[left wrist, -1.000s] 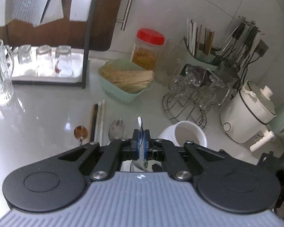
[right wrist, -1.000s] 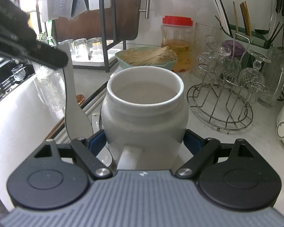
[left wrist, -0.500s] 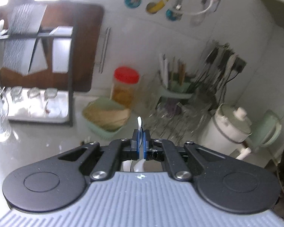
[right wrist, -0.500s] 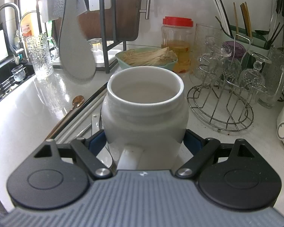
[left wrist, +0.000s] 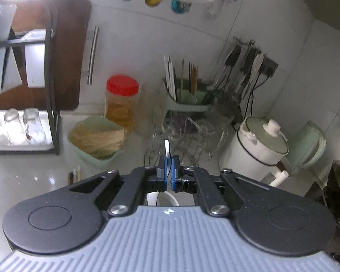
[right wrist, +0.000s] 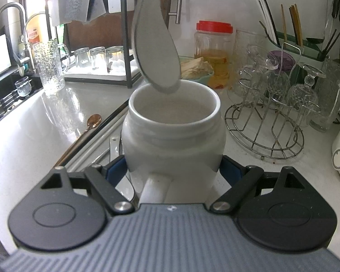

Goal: Organize utensils
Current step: 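Lower the spoon into the mug and open the left tool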

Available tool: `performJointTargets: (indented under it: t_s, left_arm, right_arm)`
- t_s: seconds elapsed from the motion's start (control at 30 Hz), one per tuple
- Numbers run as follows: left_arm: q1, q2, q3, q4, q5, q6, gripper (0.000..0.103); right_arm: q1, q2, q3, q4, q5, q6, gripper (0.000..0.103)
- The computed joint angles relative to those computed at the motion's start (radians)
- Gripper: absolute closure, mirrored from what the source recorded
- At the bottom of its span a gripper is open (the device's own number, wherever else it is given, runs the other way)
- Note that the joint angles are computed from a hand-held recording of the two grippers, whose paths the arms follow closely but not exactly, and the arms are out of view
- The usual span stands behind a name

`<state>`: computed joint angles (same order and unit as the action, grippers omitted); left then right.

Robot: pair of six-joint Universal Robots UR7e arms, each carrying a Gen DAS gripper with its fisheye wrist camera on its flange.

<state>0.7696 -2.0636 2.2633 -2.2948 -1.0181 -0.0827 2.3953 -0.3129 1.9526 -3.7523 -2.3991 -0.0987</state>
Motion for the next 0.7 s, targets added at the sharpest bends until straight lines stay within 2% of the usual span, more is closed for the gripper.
performJointTargets:
  t_s: [0.47,0.7]
  left_arm:
    - [0.099,0.069,0.025,0.037,-0.027,0.000,0.099]
    - [0.116,0.074,0.020,0.068,-0.040,-0.017,0.099]
  right_arm:
    - [-0.004,0.002,0.005,-0.019,0.012,-0.016,0.013]
    - [-0.003,0.004,0.003,-0.020,0.012,-0.011,0.013]
